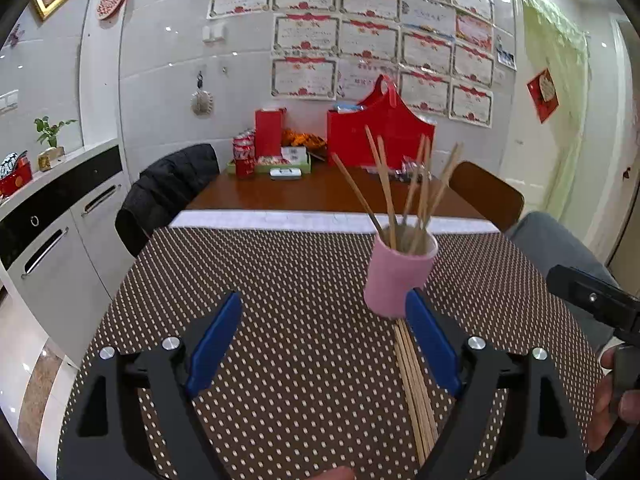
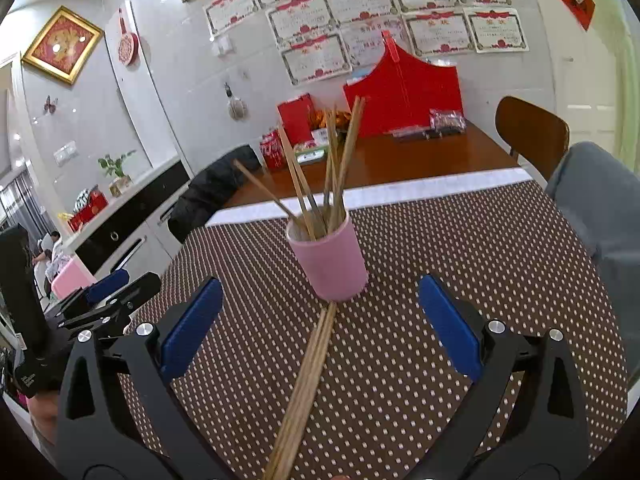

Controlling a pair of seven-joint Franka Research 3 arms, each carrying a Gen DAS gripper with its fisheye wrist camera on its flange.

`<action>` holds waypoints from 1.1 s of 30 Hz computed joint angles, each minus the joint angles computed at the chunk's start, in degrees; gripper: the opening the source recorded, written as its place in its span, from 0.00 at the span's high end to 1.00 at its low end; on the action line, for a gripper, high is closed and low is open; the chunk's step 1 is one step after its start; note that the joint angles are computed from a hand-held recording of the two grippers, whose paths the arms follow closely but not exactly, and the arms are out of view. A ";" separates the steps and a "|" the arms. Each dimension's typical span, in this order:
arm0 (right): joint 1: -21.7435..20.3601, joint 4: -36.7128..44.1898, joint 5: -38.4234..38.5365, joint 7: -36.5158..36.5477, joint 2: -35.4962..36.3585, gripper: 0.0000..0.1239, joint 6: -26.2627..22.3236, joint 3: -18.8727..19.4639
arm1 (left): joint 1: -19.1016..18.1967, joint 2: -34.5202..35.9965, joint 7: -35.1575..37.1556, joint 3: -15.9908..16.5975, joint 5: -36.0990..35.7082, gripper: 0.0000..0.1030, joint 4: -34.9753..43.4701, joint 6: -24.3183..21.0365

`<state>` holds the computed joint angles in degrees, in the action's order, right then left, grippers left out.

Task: Organize utensils
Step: 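Move both open tools back down to the chopstick pile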

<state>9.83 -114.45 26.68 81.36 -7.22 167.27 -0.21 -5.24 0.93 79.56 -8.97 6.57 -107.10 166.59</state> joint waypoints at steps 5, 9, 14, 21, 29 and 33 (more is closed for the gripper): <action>-1.01 -3.29 -3.18 2.41 -1.35 0.22 -2.20 0.36 | -0.84 -0.50 6.38 -0.78 -5.01 0.20 -2.57 -2.88; -1.28 -5.47 -3.27 3.35 -2.05 0.22 -3.49 -0.07 | -1.56 -0.02 9.56 -1.16 -6.84 0.20 -3.47 -5.60; -1.81 -7.51 -3.39 4.42 -2.73 0.22 -4.55 -0.33 | -2.14 0.94 10.76 -1.52 -7.39 0.20 -4.39 -8.42; -1.94 -7.92 -3.23 4.19 -2.21 0.22 -6.05 -0.57 | -2.87 2.46 10.64 -2.15 -5.22 0.20 -5.13 -11.28; -2.16 -6.87 -3.15 3.94 -0.65 0.22 -7.85 -0.58 | -3.39 4.33 9.57 -2.57 -2.80 0.19 -4.76 -12.46; -2.37 -6.34 -4.70 4.58 0.15 0.22 -8.82 -0.22 | -3.20 5.08 8.65 -2.35 -2.01 0.14 -4.19 -12.18</action>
